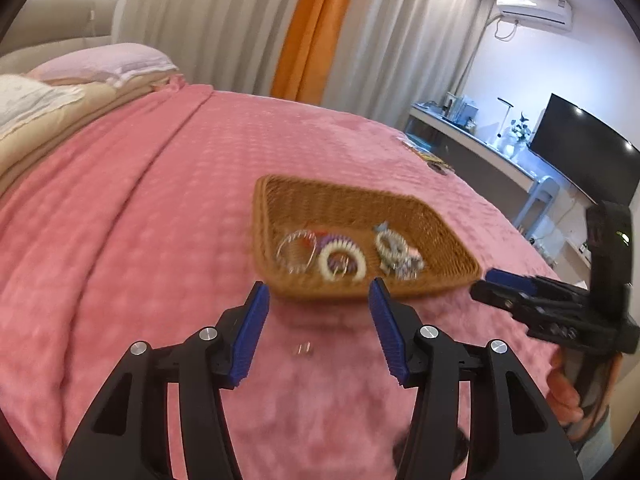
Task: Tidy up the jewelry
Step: 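Grasp the black watch with the right tool while the left tool grasps the silver ring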
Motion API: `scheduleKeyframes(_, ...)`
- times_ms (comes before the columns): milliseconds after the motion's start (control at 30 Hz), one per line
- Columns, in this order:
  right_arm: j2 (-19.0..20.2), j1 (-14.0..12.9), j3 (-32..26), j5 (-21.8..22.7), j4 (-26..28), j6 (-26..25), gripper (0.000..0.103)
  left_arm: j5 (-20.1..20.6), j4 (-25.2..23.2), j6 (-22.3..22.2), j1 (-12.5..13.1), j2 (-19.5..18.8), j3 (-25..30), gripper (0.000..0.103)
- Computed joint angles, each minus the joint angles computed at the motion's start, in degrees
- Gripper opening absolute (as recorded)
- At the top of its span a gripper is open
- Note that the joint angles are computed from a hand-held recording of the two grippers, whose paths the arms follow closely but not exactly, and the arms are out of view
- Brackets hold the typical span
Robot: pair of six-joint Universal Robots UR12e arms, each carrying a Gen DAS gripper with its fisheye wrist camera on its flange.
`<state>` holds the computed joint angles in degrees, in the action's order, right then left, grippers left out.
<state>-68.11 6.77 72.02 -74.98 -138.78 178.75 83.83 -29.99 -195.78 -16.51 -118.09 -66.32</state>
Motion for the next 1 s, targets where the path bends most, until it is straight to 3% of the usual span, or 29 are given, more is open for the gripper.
scheduleKeyframes(233,-3.64,0.94,6.54,1.19,2.63,-1.78,0.053,0.33,0.89,-2.11,-0.15,2.37,-5.15,0.05)
scheduleKeyframes(300,-3.7,1.24,6.99,1.52,4.2,-2.25,0.043,0.76,0.68,-2.7,-0.15,2.57,-5.83,0.05)
scheduleKeyframes(400,-3.74,1.61,7.55,1.52,5.27,-3.02,0.037,0.46,-0.61,-2.74,-0.02,2.53,-6.14,0.05)
scheduleKeyframes(567,-3.13,1.96,7.16,2.5,7.51,-4.54,0.034,-3.55,-5.24,-0.7,0.42,1.52,-4.9,0.049)
scheduleKeyframes(733,-1.85,2.47,5.18,2.37,10.4,-6.52,0.029,-1.23,-10.14,3.29,-0.18,-0.81,-0.77,0.049)
scheduleKeyframes(800,-1.79,2.46,5.01,3.07,10.58,-6.98,0.016,-1.03,-11.32,4.7,-0.14,-1.84,0.86,0.049)
scheduleKeyframes(1000,-2.14,1.57,6.04,2.44,7.02,-4.69,0.012,2.4,-16.09,11.08,-1.04,-3.9,4.23,0.049)
